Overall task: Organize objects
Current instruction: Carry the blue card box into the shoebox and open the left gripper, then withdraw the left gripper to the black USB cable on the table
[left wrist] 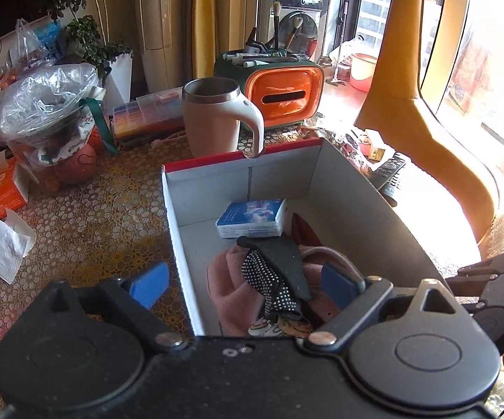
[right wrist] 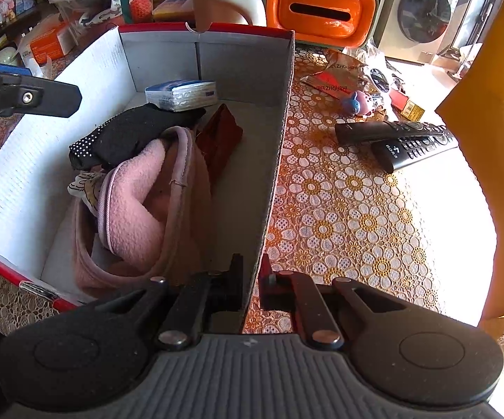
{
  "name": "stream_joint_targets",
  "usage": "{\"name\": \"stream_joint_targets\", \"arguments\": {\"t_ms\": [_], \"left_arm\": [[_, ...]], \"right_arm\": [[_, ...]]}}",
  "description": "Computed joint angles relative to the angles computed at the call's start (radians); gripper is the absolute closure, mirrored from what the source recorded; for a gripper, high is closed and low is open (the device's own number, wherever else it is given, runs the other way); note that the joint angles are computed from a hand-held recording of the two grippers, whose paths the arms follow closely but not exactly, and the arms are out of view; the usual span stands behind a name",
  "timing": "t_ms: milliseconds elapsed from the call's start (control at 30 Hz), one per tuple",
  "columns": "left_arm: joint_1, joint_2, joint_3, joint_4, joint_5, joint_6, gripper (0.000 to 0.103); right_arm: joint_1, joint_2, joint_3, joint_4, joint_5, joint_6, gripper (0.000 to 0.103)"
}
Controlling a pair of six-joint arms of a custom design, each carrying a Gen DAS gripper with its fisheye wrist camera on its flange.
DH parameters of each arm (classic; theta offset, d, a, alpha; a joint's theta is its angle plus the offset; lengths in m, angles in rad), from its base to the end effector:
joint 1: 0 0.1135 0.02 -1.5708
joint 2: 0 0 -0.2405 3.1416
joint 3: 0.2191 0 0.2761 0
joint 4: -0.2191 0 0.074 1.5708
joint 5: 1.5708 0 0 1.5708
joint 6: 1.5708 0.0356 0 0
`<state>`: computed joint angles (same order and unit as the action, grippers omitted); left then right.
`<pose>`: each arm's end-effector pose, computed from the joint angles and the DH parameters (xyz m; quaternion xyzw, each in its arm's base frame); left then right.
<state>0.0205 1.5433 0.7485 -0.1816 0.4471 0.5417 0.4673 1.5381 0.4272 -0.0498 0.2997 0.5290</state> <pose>0.3047 -0.0092 0.1157 0.3030 0.8842 -0.1244 0.3332 0.2088 0.0936 0.0400 0.0603 0.9667 -0.0322 0.2467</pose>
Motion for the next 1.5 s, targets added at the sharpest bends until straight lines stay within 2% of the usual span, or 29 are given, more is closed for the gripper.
{"name": "stream_joint_targets", "arguments": {"t_ms": [367,533,767,1100,1367,1500], "left_arm": [[0.216,-0.106,-0.047,-0.08,0.076,0.162,0.002],[0.364,-0.056,0.008,-0.12,0.126,0.241,0.001],[0.54,0.079,0.12,-0.131,0.147,0.312,0.0],[0.665,0.263,0.189,-0.063,0.115,0.364,0.001],[0.711,0.349,0.132,0.047,0.082,0.402,0.002],[0.727,0.37,0.098,0.098,0.062,0.407,0.015]], "right_arm": [[0.034,0.013,0.028,-0.049,0.03,0.055,0.096],[0.047,0.007,0.031,-0.065,0.033,0.076,0.096],[0.054,0.001,0.031,-0.07,0.035,0.093,0.096],[0.06,-0.013,0.025,-0.078,0.039,0.108,0.096],[0.066,-0.009,0.029,-0.082,0.046,0.114,0.095],[0.065,-0.008,0.029,-0.081,0.046,0.112,0.095]]}}
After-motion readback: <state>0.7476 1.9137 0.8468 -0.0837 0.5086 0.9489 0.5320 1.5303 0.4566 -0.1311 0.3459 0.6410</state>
